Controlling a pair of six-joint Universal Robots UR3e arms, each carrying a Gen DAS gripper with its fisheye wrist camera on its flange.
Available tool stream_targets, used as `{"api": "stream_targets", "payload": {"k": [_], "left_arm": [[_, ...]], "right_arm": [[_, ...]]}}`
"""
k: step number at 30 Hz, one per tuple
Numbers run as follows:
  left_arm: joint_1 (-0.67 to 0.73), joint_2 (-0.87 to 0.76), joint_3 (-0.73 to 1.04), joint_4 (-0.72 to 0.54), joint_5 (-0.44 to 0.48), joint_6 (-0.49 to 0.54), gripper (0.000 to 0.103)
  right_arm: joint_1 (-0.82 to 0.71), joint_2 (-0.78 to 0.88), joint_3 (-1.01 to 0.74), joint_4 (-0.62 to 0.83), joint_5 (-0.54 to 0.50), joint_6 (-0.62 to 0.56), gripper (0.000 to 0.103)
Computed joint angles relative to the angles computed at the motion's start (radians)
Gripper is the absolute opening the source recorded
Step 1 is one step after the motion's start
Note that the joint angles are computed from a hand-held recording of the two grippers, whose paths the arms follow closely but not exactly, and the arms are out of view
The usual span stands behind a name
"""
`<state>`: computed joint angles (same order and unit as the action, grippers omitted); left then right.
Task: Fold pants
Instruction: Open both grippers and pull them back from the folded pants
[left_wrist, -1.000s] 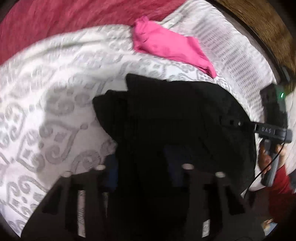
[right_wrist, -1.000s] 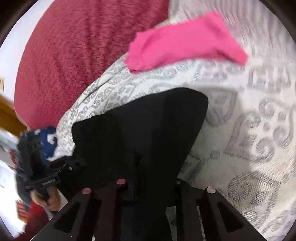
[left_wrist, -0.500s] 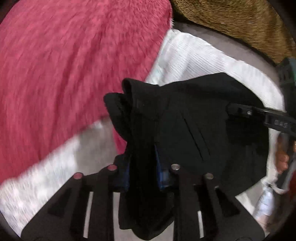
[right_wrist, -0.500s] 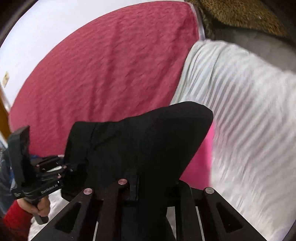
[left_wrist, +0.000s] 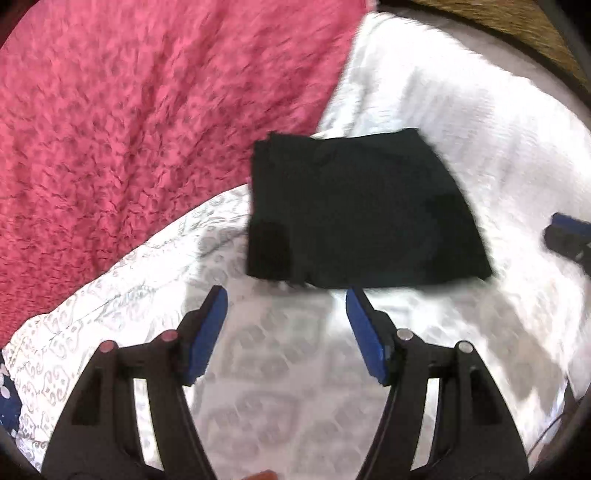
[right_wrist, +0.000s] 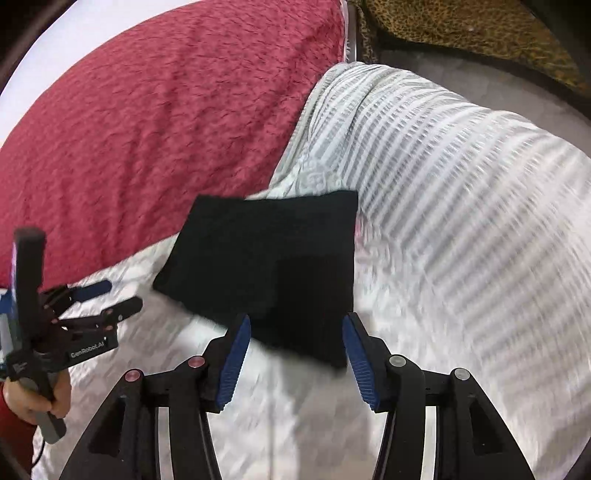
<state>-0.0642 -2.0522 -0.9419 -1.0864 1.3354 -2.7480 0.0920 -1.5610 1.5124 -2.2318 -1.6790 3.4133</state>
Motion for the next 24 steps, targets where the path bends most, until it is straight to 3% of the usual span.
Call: {"api": "stream_targets", "payload": {"k": [4,7,9,17,24], "left_arm": [[0.027,0.287,-0.255,0.014,-0.078,0.025,0.067],[0.067,0.454,-0.341,-0.05,-0.147,0.027,0.071],[0.071,0.539,-0.394,-0.055,-0.144,0.027,0.073],[0.153,0.782,-0.473,-0.167,-0.202,0.045,0.073],[0.279,0.977,-0.487,-0.325,-0.307,0.124,0.073]], "right_arm": [[0.086,-0.146,0.078,0.056,-0.072,0.087,0.054],[0.196,-0.195,0.045,0.13,-0.166,0.178,0.058],[0.278,-0.219,0.004,0.19,-0.239,0.235,0.059],[0.491,-0.26,-0.157,0.438,-0.403,0.421,0.064],[0.65,-0.252,-0.269,0.589,-0.523,0.558,0.064]]}}
